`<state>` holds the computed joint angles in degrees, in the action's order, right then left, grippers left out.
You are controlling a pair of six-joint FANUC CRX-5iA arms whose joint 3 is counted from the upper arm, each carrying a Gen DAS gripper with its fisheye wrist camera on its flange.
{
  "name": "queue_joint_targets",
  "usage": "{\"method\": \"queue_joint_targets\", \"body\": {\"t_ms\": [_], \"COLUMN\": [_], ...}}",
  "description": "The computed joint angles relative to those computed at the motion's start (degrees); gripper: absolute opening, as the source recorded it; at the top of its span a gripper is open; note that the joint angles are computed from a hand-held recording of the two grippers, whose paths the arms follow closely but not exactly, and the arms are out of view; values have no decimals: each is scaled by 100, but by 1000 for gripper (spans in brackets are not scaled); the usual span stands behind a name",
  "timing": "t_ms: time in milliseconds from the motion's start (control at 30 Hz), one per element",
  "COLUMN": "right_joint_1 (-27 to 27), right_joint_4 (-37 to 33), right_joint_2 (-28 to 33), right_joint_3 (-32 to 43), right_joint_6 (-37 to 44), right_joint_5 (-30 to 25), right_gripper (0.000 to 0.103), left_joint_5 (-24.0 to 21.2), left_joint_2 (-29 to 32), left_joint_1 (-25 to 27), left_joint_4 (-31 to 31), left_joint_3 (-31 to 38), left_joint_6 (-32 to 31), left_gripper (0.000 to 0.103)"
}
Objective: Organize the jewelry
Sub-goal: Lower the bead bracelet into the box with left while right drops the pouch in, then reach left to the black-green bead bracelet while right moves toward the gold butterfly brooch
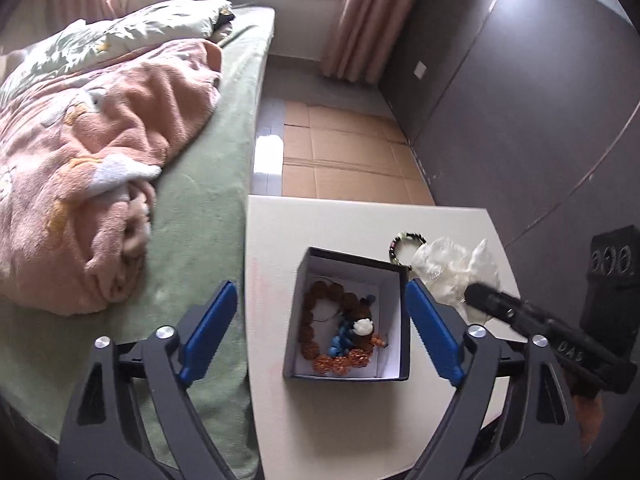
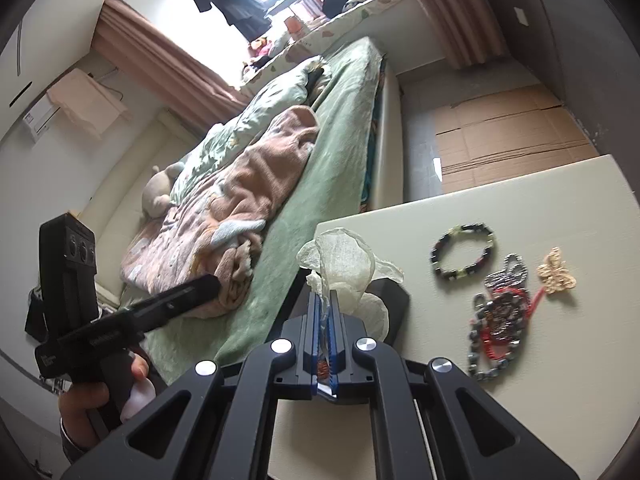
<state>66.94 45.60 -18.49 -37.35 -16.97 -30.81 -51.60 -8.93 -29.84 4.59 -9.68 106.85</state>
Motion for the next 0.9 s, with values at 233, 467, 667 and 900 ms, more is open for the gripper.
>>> {"method": "queue_joint_targets", "body": {"t_ms": [233,467,667,900], "right_joint_1": [-15,88,229,414], "right_joint_4": [-217,490,390,275], "right_joint_2": [284,-247,-820,-1319], "right_joint_3": [210,-170,-439,-699], "right_joint_6": [283,-502,-752,-1097], "right_joint_5": [332,-306,-975,-1525], "right_gripper": [71,92,95,95], "left_joint_5": [14,13,109,132], "left_joint_2": [-375,-530,-373,98], "left_joint_1": [151,108,-147,-614], "left_joint_4": [-408,-663,-649,-711], "left_joint_3": [-188,-250,-96,363], "left_joint_6": [390,713,660,562], "left_gripper": [93,96,96,96]}}
